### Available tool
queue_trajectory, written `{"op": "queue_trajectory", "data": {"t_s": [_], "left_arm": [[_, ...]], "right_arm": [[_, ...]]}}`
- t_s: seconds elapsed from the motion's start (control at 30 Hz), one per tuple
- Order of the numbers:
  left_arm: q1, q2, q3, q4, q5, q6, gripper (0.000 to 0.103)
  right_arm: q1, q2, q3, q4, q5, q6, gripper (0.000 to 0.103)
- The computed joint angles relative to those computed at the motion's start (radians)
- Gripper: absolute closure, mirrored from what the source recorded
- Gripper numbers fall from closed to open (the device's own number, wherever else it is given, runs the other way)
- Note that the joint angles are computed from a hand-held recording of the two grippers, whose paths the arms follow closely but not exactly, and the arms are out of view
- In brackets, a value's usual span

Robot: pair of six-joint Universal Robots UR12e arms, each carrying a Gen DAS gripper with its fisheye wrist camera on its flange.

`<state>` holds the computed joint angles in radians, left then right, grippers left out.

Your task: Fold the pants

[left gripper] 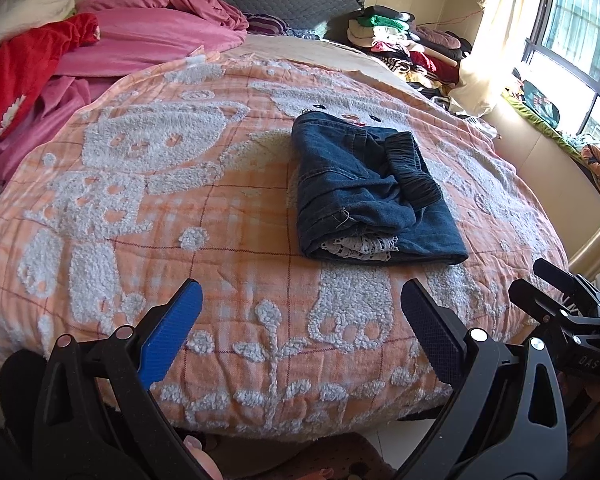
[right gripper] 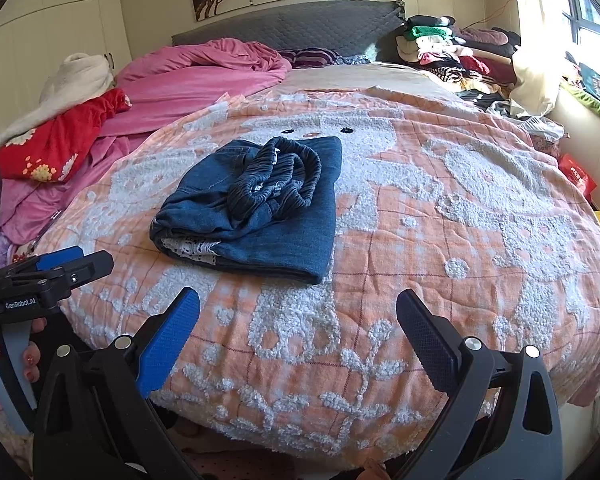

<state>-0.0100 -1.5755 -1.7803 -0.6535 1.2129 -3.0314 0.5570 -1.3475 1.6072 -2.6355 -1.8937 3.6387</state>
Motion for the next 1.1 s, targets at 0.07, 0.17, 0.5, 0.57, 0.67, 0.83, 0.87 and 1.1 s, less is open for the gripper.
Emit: {"op": "queue_trajectory", "data": {"t_s": [0.07, 0.17, 0.5, 0.57, 0.67, 0.83, 0.87, 1.1], "left_arm": [[0.0, 0.0, 0.001, -0.003, 0.003, 0.002, 0.009], [0.001, 0.001, 0.001, -0.002, 0.003, 0.001, 0.009], [0.0, 0.0, 0.002, -0.003, 0.004, 0.003, 0.009], [0.0, 0.0, 0.003, -0.007, 0.007, 0.003, 0.009], [0.002, 0.0, 0.003, -0.01, 0.009, 0.005, 0.009], [0.004, 0.0, 0.003, -0.009, 0.009, 0.008, 0.009], [0.003, 0.0, 0.003, -0.009, 0.01, 0.006, 0.009], [0.005, 0.001, 0.003, -0.011, 0.008, 0.01, 0.009]], "right_arm": [[0.0, 0.0, 0.0, 0.002, 0.001, -0.001, 0.005], [0.001, 0.001, -0.002, 0.002, -0.001, 0.0, 0.005], [0.003, 0.002, -0.005, 0.005, -0.006, 0.002, 0.005], [0.003, 0.002, -0.004, 0.006, -0.007, 0.003, 0.005], [0.004, 0.002, -0.005, 0.006, -0.007, 0.004, 0.005], [0.004, 0.002, -0.005, 0.007, -0.008, 0.005, 0.005], [0.004, 0.002, -0.006, 0.008, -0.009, 0.004, 0.005], [0.003, 0.002, -0.005, 0.007, -0.006, 0.003, 0.005]]}}
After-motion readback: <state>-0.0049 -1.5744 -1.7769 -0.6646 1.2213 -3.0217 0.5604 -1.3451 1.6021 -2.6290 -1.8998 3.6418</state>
